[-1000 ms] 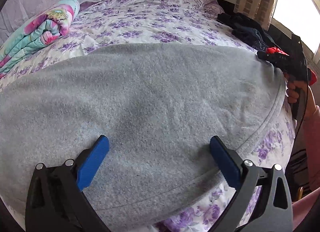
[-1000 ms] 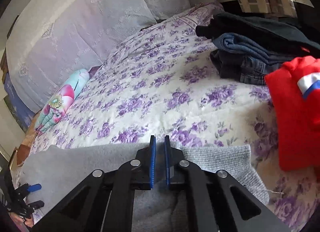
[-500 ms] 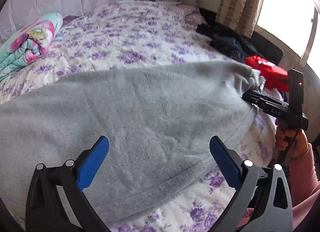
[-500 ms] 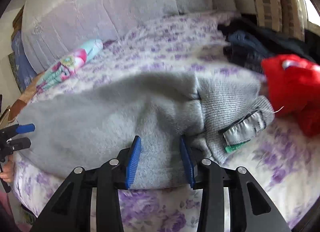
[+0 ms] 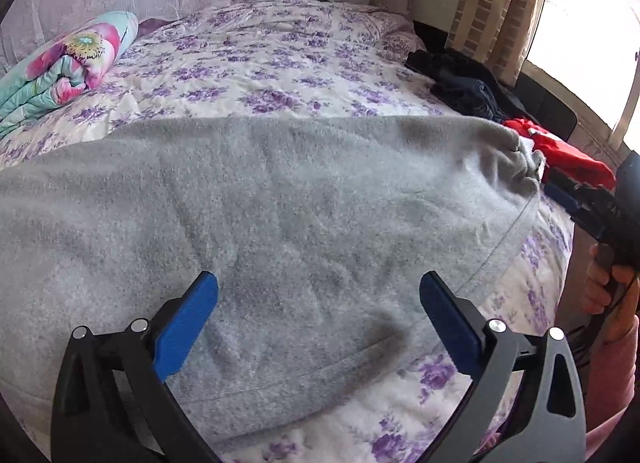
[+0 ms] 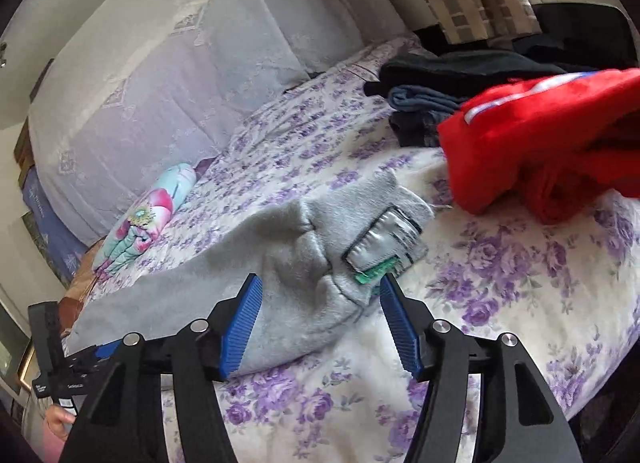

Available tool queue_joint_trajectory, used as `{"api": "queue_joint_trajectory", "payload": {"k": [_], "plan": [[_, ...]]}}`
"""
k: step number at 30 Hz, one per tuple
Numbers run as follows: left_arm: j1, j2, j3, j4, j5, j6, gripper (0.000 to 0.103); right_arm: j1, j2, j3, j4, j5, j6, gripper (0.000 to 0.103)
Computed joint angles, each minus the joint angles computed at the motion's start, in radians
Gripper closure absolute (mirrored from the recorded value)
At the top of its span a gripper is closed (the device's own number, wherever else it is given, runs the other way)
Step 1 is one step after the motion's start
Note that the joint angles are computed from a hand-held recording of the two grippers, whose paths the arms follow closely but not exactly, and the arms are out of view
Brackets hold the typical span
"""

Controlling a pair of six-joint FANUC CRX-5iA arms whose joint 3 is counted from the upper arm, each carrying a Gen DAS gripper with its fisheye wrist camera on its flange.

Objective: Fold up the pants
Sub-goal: 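Grasp the labelled leg cuffs with the right gripper and lift them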

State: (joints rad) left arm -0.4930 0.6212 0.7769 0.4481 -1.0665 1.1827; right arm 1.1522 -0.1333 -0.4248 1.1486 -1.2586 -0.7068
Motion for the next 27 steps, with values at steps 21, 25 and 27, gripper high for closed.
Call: {"api": "queue_joint_trajectory", "payload": {"k": [21,25,27], "plan": [[0.004,-0.024,-0.134,0.151,0.102,-0.074,0.004,-0.187,-0.004,-0.058,0.012,0.271,-0.099,0.070],[0.010,-0.035,-0.169,0.197,0.119,-0.097,0.004,-0.146,0.064,0.034,-0.036,0.139,-0.003,0.077],[0.020,-0.042,-0.186,0.234,0.119,-0.104,0.005,-0.119,0.127,0.125,-0.070,0.025,0.090,0.079]]}}
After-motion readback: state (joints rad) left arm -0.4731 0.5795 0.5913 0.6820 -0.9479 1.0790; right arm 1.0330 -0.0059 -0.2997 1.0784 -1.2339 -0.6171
